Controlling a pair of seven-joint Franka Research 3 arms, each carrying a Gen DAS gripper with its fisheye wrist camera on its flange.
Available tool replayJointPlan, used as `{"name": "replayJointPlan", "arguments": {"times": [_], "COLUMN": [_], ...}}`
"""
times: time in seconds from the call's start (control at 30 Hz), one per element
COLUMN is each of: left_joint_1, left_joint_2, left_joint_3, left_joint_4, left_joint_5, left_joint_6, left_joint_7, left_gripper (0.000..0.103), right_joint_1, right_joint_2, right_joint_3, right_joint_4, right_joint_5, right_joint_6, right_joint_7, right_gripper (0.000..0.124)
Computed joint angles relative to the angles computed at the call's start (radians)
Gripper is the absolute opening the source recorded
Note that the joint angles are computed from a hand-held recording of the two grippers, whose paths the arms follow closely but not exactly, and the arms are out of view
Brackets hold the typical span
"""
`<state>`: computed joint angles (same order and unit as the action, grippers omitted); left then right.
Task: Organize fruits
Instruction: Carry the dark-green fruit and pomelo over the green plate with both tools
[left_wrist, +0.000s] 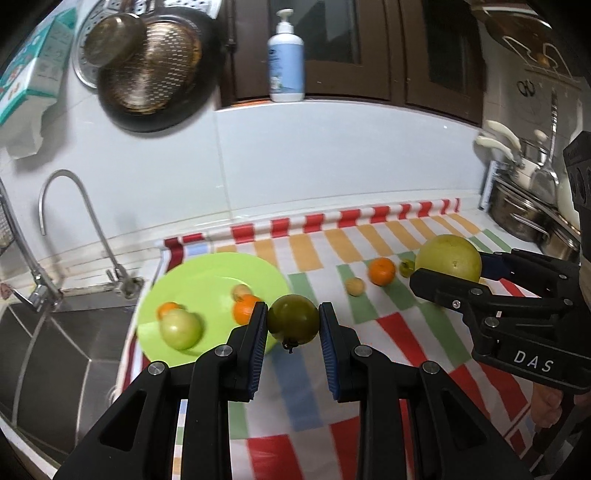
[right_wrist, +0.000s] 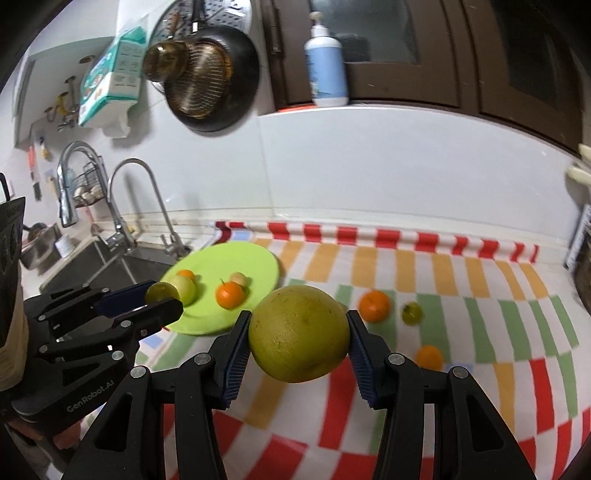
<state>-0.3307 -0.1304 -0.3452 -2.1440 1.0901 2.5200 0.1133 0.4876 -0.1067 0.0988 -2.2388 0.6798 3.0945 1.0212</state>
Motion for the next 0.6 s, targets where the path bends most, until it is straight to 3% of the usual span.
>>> {"name": "replayJointPlan", "arguments": {"times": [0.33,0.6], "left_joint_1": [0.055,0.115], "left_joint_2": [-0.039,-0.041], "left_joint_3": [0.026,0.058], "left_joint_4": [-0.031,-0.057], "left_joint_5": [0.013,0.027], "left_joint_6": [-0.010,0.031], "left_joint_7": [0.016,0.023], "left_gripper": [0.028,0.028], "right_joint_1": [-0.013,-0.034], "right_joint_2": [0.155,0.327], "right_joint_3": [0.055,0.097], "right_joint_4": [0.211,0.416], "right_joint_5": [0.054,-0.081], "right_joint_6": [-0.056,-0.114], "right_joint_7": [-0.092,-0.012], "right_gripper": [0.050,0.050]}}
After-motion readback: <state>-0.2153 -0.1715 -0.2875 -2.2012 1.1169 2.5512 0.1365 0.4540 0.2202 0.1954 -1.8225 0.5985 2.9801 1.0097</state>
